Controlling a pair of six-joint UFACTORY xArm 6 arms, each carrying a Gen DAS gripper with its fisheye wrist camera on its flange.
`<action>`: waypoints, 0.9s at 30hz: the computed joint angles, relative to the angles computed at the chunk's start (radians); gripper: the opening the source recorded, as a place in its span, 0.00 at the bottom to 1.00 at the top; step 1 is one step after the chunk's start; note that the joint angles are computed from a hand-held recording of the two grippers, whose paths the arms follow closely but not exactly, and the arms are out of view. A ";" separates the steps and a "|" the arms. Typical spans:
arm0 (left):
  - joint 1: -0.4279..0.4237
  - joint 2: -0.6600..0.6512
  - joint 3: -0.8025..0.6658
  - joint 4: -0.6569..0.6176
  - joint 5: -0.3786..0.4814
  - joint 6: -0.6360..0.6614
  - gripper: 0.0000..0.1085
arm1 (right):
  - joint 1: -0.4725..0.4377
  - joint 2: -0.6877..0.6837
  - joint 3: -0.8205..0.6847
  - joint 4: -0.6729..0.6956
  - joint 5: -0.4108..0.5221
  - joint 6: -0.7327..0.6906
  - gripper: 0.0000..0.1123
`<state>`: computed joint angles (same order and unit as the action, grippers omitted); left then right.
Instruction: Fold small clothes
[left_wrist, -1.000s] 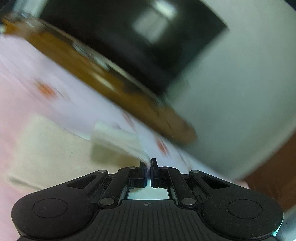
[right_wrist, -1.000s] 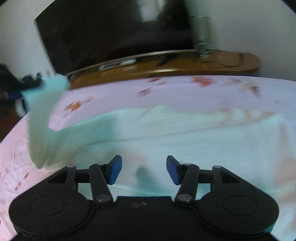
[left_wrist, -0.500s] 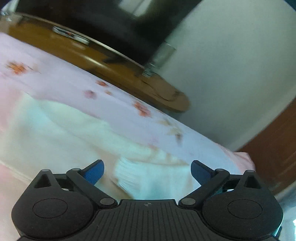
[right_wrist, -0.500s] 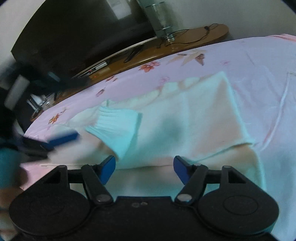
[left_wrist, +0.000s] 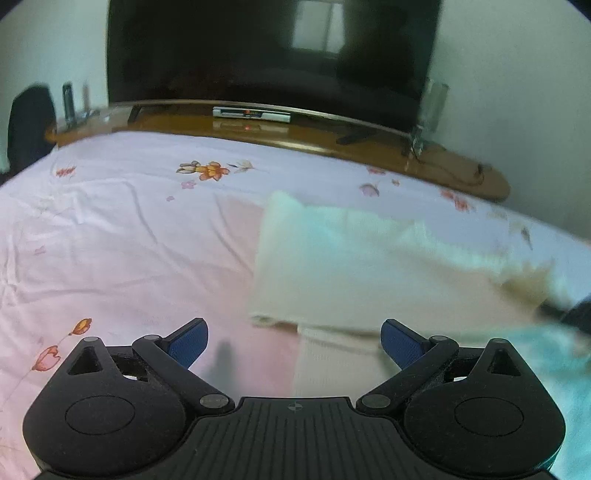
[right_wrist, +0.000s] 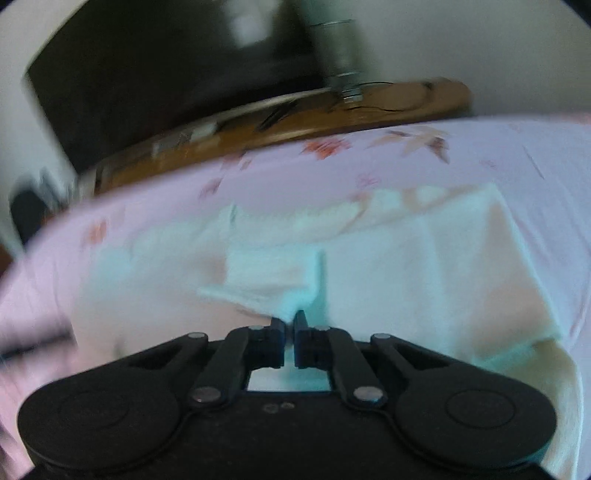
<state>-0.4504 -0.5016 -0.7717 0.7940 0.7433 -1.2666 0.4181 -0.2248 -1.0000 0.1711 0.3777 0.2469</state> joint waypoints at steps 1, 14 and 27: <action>-0.011 0.010 -0.005 0.020 0.016 -0.001 0.91 | -0.019 -0.025 0.016 0.017 -0.013 0.007 0.04; 0.019 0.182 -0.113 0.107 0.076 -0.097 0.91 | -0.133 -0.062 0.071 0.050 0.039 0.004 0.23; 0.037 0.129 -0.068 0.139 0.010 0.055 0.53 | -0.145 -0.051 0.062 0.033 0.028 -0.008 0.08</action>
